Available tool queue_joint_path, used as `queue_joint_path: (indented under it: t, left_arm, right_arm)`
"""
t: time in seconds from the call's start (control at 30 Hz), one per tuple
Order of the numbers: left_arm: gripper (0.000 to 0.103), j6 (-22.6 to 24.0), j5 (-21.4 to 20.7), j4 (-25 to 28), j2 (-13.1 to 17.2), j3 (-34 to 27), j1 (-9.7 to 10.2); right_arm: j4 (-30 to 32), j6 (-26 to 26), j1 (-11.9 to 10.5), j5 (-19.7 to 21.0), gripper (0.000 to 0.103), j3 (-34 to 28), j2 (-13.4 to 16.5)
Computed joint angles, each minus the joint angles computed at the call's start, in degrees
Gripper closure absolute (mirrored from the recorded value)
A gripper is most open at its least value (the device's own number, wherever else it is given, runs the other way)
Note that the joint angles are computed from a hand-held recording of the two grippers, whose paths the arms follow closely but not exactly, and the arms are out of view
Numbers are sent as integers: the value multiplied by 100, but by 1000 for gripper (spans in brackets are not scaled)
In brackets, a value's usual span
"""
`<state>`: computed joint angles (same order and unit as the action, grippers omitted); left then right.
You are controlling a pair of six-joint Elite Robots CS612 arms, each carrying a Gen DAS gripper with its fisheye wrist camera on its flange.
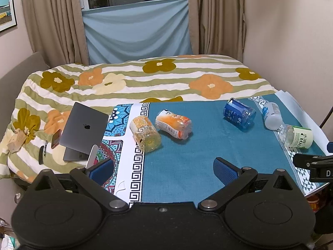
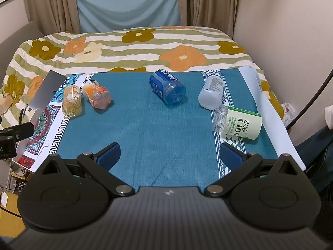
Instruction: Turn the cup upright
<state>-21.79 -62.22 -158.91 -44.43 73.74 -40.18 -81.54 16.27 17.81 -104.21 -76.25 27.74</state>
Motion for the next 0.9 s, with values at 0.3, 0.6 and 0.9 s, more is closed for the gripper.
queue_joint_path:
  t: [0.3,0.6,0.9]
  left_arm:
    - [0,-21,29,-30,-6,29,1]
    - [0,-37,11,-40,-29,65,8]
    - [0,-43,10,-90,-52,119,3]
  right_arm:
    - [-4,-5,3,-3,0,12,-5]
    - [-8,5,7,-4,0,7,-4]
    - [-5,7,8,-8,0,-2,1]
